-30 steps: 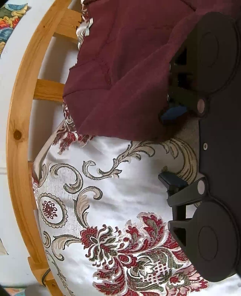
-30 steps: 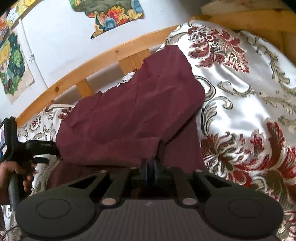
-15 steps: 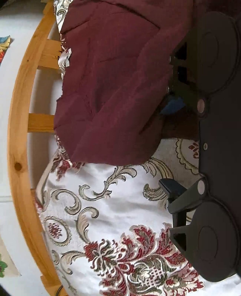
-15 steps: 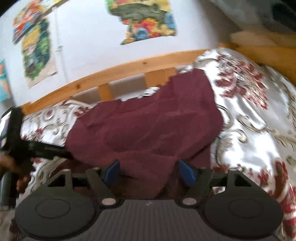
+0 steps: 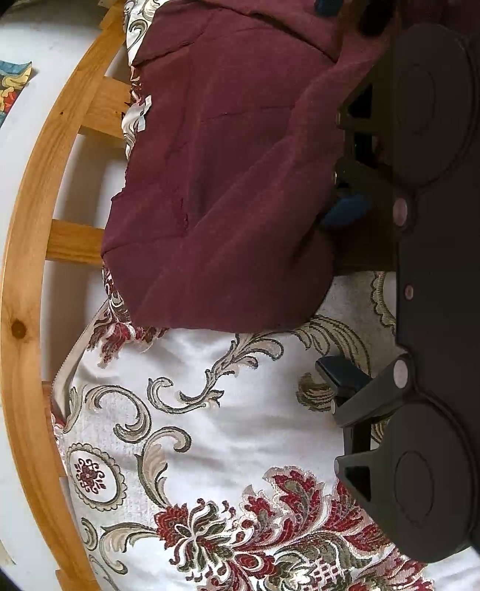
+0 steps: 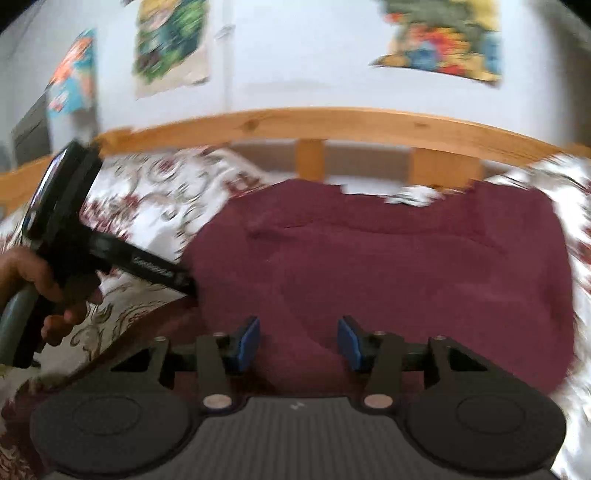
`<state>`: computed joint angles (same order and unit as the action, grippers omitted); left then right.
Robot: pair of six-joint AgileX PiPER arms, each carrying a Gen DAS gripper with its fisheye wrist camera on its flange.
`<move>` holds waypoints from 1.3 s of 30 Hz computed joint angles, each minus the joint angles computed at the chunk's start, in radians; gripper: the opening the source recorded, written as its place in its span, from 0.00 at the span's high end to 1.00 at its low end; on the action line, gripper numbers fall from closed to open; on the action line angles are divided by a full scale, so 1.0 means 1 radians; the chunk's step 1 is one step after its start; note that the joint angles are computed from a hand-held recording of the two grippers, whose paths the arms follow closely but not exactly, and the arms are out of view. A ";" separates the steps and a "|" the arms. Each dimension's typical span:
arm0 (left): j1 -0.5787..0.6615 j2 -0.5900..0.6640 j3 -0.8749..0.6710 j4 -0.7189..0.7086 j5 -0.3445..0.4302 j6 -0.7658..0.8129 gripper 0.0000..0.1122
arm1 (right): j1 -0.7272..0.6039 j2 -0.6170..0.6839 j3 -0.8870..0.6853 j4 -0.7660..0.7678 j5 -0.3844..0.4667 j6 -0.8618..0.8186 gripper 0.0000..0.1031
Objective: Fold small clothes
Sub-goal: 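Open the right gripper and reposition it over the folded shirt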
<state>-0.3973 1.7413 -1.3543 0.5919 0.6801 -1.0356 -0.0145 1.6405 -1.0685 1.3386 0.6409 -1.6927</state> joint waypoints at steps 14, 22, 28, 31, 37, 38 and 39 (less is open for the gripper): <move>0.017 0.011 -0.005 -0.008 -0.005 0.034 0.28 | 0.140 0.148 -0.162 -0.149 -0.081 0.072 0.96; 0.013 0.040 -0.045 -0.010 0.035 0.052 0.27 | 0.119 0.166 -0.198 -0.117 -0.140 0.143 0.97; 0.012 0.012 -0.012 -0.005 0.019 0.047 0.28 | 0.132 0.155 -0.167 -0.077 -0.179 0.098 0.81; 0.010 -0.025 0.035 0.018 -0.011 -0.013 0.28 | 0.104 0.115 -0.121 -0.037 -0.150 0.054 0.54; -0.013 -0.079 0.092 0.219 -0.068 -0.226 0.25 | 0.006 0.001 0.023 -0.033 -0.089 0.048 0.26; -0.014 -0.069 0.072 0.222 -0.055 -0.216 0.24 | -0.010 -0.025 0.054 -0.035 -0.087 0.044 0.22; -0.013 -0.047 0.030 0.198 -0.029 -0.173 0.24 | -0.027 -0.059 0.095 -0.040 -0.089 0.043 0.16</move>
<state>-0.4105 1.6948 -1.3243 0.7903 0.6515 -1.2082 -0.0419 1.5812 -0.9734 1.2991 0.5520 -1.6500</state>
